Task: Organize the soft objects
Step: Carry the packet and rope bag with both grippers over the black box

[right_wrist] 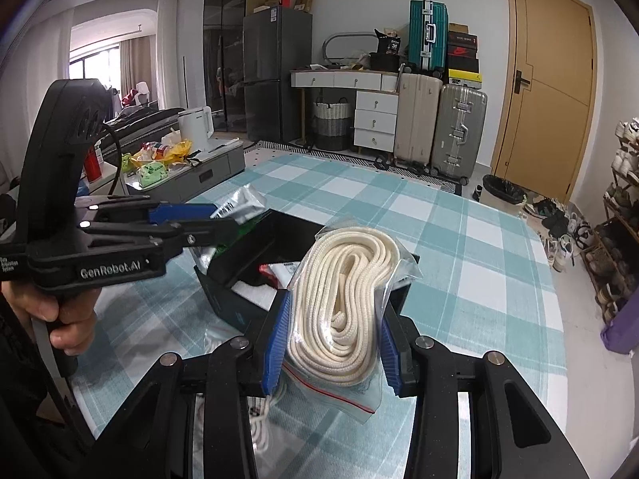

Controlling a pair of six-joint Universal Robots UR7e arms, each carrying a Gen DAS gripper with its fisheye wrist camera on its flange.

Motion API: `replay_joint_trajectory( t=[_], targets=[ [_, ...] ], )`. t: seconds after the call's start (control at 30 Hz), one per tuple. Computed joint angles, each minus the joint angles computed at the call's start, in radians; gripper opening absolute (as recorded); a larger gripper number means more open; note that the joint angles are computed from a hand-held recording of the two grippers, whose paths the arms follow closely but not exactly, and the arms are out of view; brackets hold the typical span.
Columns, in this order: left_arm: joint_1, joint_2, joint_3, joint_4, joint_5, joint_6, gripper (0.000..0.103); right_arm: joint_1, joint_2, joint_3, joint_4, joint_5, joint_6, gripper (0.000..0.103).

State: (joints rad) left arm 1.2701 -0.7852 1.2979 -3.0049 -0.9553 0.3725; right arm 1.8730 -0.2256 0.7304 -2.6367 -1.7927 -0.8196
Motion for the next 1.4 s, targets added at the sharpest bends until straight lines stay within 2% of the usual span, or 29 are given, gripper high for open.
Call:
replay_joint_trajectory(
  t=[0.6, 0.93, 1.17, 1.3, 1.4],
  targets=[
    [0.020, 0.100, -0.162, 0.106, -0.014, 0.007, 0.032, -0.004, 0.173, -0.324, 0.153, -0.019, -0.010, 0.040],
    [0.031, 0.134, -0.196, 0.116, -0.011, 0.024, 0.032, -0.004, 0.272, -0.489, 0.200, -0.034, -0.042, 0.040],
    [0.037, 0.144, -0.204, 0.127, -0.005, 0.025, 0.032, 0.002, 0.296, -0.512, 0.199, -0.072, -0.072, 0.040],
    [0.041, 0.146, -0.203, 0.130, -0.001, 0.025, 0.032, -0.003, 0.357, -0.629, 0.257, -0.073, -0.068, 0.040],
    [0.042, 0.145, -0.200, 0.130, -0.002, 0.028, 0.032, -0.004, 0.376, -0.668, 0.282, -0.076, -0.073, 0.040]
  ],
)
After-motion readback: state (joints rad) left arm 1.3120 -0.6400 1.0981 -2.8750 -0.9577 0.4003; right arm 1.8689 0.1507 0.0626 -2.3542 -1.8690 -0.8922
